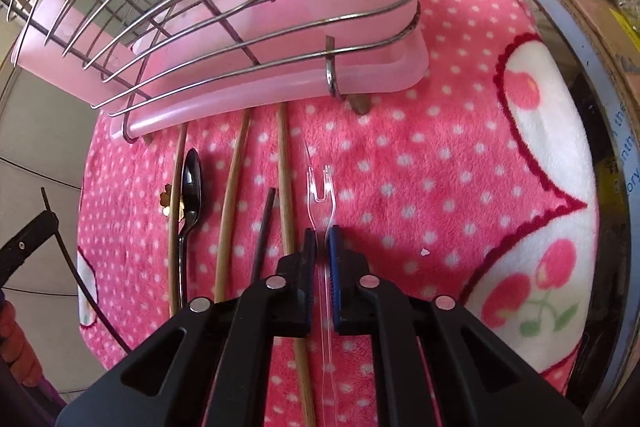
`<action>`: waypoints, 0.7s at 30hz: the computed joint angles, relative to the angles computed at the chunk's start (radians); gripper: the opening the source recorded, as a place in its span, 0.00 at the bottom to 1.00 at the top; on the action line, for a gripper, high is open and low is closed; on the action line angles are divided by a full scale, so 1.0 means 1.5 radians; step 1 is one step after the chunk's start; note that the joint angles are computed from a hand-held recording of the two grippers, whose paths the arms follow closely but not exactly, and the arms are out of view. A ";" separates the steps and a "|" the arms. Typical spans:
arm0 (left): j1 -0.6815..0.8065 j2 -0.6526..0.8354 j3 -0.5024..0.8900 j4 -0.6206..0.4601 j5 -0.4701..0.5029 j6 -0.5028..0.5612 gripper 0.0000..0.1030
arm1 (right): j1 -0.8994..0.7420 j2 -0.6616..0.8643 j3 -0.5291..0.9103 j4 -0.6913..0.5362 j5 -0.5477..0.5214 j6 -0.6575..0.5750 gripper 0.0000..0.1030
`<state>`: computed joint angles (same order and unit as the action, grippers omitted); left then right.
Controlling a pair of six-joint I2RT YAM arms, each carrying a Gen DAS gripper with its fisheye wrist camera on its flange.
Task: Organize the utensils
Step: 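Lift the black chopstick with the left tool while the right tool lifts the fork toward the cup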
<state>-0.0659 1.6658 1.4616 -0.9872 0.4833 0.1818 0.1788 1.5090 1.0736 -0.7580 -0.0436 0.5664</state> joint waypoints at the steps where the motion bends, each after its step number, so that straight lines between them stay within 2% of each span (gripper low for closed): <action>1: 0.001 -0.003 -0.001 0.000 0.002 0.002 0.04 | 0.002 -0.011 -0.013 0.012 0.003 0.002 0.06; 5: 0.012 -0.017 -0.004 0.003 0.009 0.006 0.04 | -0.016 -0.099 -0.089 0.065 -0.016 0.022 0.06; 8: 0.024 -0.036 -0.014 0.024 0.023 0.000 0.04 | -0.038 -0.208 -0.157 0.108 -0.035 0.019 0.06; 11: 0.033 -0.061 -0.028 0.052 0.035 -0.011 0.04 | -0.047 -0.316 -0.197 0.119 -0.025 0.014 0.06; 16: 0.047 -0.095 -0.015 0.078 0.053 -0.034 0.04 | -0.046 -0.430 -0.189 0.114 0.010 0.004 0.06; 21: 0.063 -0.102 0.052 0.080 0.080 -0.063 0.04 | -0.096 -0.455 -0.124 0.121 -0.019 -0.024 0.06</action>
